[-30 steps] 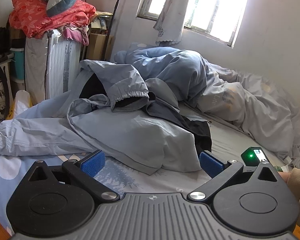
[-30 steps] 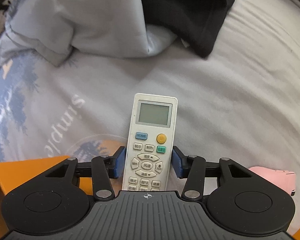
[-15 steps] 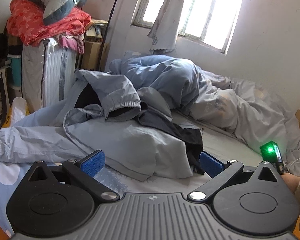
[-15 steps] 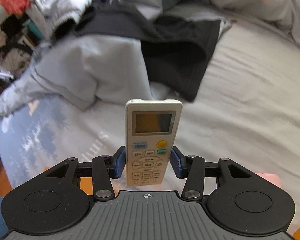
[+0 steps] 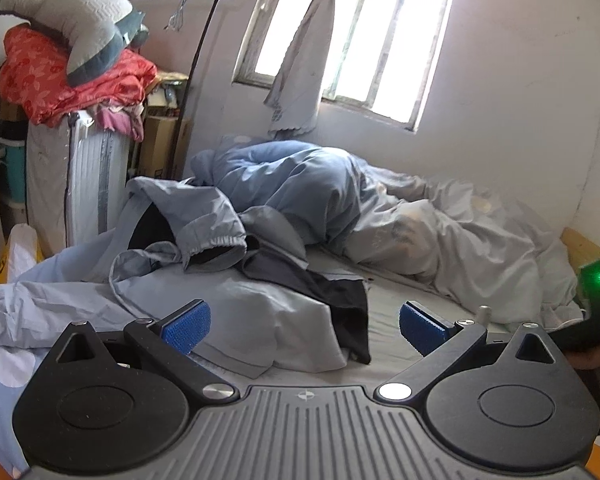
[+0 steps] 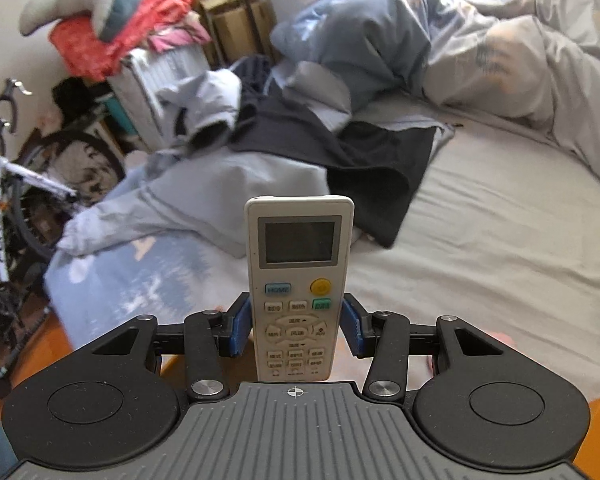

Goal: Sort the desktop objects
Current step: 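Lower the remote into the cardboard box and open the right gripper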

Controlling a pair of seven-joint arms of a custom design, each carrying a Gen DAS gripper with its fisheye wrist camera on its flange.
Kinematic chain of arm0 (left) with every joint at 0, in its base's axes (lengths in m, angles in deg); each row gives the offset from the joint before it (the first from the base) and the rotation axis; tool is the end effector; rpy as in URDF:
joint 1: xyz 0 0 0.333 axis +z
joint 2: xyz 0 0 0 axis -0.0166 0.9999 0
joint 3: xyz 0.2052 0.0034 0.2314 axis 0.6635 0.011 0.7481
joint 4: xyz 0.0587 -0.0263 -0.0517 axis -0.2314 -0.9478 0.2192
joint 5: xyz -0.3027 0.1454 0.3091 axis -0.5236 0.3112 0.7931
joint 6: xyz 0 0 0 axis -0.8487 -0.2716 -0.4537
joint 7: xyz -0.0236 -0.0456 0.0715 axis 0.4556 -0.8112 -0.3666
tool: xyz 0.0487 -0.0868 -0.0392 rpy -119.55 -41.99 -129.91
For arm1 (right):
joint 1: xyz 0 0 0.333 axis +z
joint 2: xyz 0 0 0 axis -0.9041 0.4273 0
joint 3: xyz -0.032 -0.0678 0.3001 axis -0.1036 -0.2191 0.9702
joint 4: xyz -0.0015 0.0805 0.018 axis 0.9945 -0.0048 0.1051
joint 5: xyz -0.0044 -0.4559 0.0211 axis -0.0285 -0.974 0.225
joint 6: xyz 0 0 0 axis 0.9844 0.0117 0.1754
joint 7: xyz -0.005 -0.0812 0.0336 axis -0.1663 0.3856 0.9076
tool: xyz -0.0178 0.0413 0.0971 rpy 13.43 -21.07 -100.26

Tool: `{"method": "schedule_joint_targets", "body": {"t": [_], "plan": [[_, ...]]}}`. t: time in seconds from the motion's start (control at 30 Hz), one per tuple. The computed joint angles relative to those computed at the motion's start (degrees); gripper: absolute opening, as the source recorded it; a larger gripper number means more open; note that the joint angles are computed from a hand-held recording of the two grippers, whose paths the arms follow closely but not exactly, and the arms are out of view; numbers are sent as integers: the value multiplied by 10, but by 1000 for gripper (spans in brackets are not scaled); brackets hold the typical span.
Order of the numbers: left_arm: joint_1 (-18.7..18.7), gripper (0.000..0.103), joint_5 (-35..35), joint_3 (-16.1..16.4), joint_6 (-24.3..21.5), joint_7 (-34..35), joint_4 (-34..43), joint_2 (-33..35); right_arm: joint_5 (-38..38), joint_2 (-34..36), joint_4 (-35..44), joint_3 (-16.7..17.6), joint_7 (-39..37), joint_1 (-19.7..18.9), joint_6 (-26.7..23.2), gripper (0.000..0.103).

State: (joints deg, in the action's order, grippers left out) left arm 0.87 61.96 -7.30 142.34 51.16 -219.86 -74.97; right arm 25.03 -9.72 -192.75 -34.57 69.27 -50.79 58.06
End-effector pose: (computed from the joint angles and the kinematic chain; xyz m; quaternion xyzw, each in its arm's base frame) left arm 0.4411 -0.2201 0.5701 -0.5917 0.5813 -0.4852 0.2766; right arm 0.5384 0.0419 0.5724 -0.7403 0.5636 -0.0894 0.3554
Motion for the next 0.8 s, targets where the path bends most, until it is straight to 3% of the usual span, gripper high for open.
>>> {"method": "schedule_joint_targets", "body": {"t": [0.23,0.43,0.63,0.8], "plan": [[-49,103,-16,36,-1,15,-35,-41,-44,-137,-84,7,43,-3,-64,50],[-95,103,-34,67,2,38,-64,-68,-84,-207,-153,13,88,9,-124,50],[-121,103,-50,80,10,57,-85,-88,-110,-203,-187,26,129,24,-148,50],[-110,103,-55,58,38,69,-96,-83,-147,-164,-186,46,167,24,-149,50]]}}
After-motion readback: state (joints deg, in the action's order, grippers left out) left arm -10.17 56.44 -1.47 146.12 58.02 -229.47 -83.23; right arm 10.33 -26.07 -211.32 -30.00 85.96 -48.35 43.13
